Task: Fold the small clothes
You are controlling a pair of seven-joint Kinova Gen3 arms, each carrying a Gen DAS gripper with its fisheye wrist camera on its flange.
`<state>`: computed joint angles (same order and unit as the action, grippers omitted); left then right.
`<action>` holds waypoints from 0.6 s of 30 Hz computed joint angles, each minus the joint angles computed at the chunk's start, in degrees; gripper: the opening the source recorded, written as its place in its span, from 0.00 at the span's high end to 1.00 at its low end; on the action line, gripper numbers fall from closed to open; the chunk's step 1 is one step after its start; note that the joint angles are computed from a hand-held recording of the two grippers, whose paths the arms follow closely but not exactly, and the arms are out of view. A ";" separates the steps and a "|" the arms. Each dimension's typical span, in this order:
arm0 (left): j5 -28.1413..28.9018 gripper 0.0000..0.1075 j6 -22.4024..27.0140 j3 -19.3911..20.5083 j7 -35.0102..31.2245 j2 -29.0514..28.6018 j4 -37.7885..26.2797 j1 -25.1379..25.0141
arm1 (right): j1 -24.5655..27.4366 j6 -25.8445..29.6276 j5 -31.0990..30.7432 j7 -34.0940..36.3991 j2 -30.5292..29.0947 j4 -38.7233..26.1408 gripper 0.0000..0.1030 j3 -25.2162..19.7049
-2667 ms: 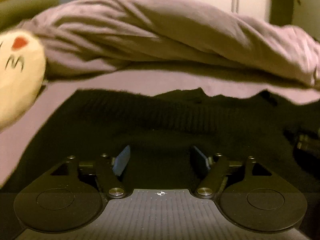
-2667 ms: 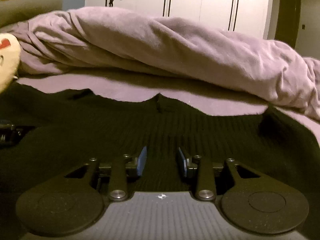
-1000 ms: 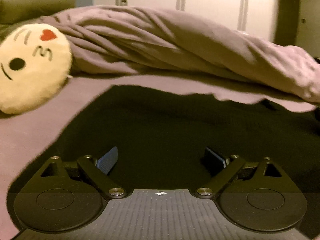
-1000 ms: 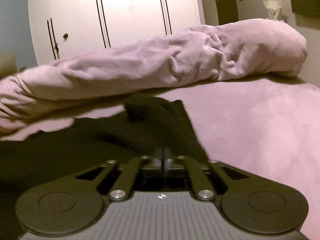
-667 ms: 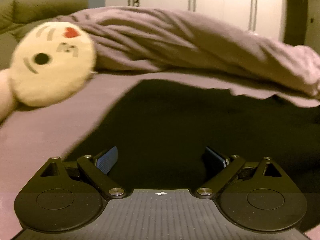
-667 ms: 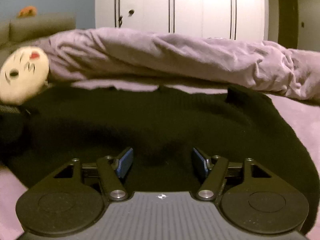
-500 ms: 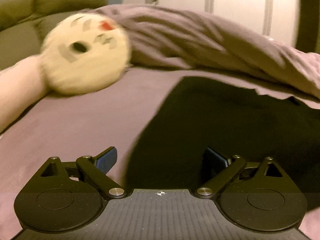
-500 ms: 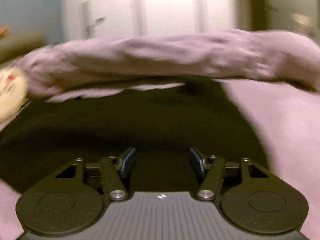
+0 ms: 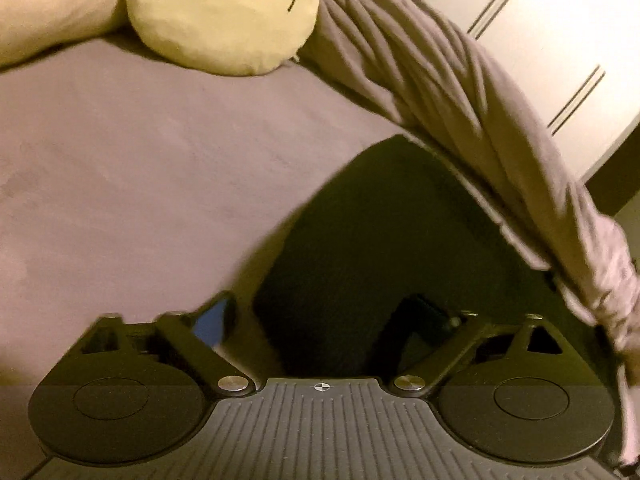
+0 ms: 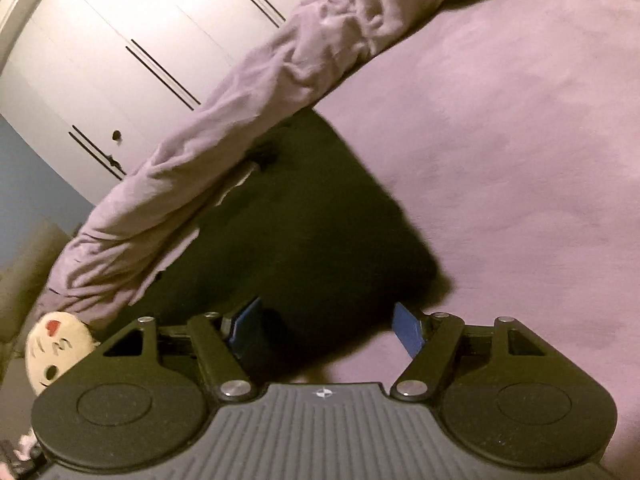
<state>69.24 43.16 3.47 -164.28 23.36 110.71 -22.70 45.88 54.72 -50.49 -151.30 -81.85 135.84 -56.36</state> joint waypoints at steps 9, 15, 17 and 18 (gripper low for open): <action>-3.07 0.76 3.67 -0.70 0.55 0.29 -3.10 -1.77 | 2.61 9.44 10.04 3.49 0.64 -8.03 0.80 -2.36; -5.29 0.30 -2.74 -0.27 -2.18 -2.80 -3.27 -1.27 | 7.45 19.36 16.73 6.62 -1.29 -17.58 0.70 -2.00; -3.16 0.27 -4.98 0.07 -5.01 -3.35 -2.85 -1.04 | 9.58 21.08 18.45 9.30 -2.71 -21.16 0.70 -2.55; -2.49 0.25 -4.90 0.37 -5.03 -3.12 -3.32 -1.20 | 10.39 21.39 18.58 10.56 -3.35 -22.58 0.70 -2.62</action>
<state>66.75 38.26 3.84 -169.31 20.24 107.39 -23.90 56.27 76.12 -31.91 -140.74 -85.20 113.26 -58.98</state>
